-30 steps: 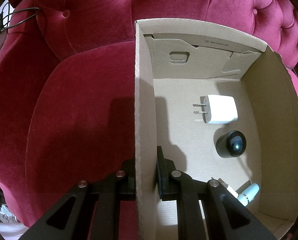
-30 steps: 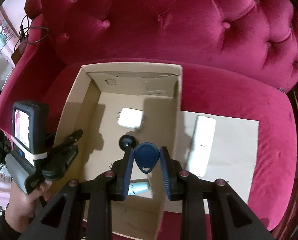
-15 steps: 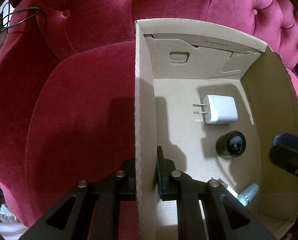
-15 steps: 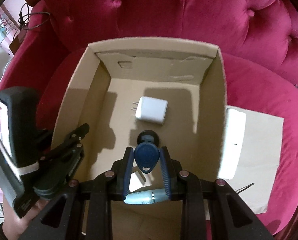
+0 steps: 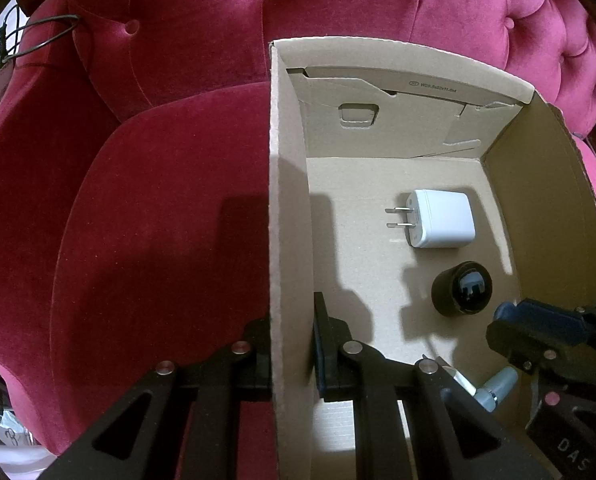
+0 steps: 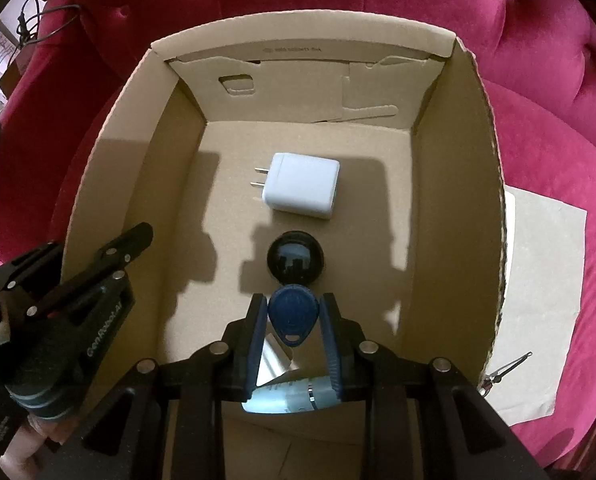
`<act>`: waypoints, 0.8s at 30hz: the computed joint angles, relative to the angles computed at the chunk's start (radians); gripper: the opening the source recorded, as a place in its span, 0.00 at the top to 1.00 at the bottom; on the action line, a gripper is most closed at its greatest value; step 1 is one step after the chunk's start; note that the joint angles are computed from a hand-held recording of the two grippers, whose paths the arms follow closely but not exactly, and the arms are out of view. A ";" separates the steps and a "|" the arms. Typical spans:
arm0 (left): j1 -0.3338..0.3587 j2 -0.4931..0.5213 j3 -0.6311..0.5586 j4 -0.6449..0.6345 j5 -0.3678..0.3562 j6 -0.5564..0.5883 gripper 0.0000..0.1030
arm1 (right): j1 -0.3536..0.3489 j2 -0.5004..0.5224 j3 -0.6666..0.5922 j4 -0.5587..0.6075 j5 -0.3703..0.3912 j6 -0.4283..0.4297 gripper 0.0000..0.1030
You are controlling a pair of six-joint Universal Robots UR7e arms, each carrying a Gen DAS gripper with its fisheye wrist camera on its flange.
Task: Organize rigid objects
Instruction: 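Lower the tag and open the right tool inside the box, then move the right tool back toward the white remote control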
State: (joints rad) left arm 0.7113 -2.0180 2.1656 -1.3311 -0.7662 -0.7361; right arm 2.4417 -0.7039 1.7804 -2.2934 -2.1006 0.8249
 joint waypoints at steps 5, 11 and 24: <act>-0.004 0.001 0.000 0.003 -0.001 -0.005 0.86 | 0.004 -0.001 0.003 -0.016 0.000 -0.008 0.72; -0.003 0.001 -0.001 0.004 -0.001 -0.004 0.86 | 0.019 -0.012 0.000 -0.003 -0.019 -0.005 0.72; -0.002 0.002 -0.004 0.006 0.001 -0.002 0.86 | 0.044 -0.096 0.019 0.032 -0.071 0.013 0.69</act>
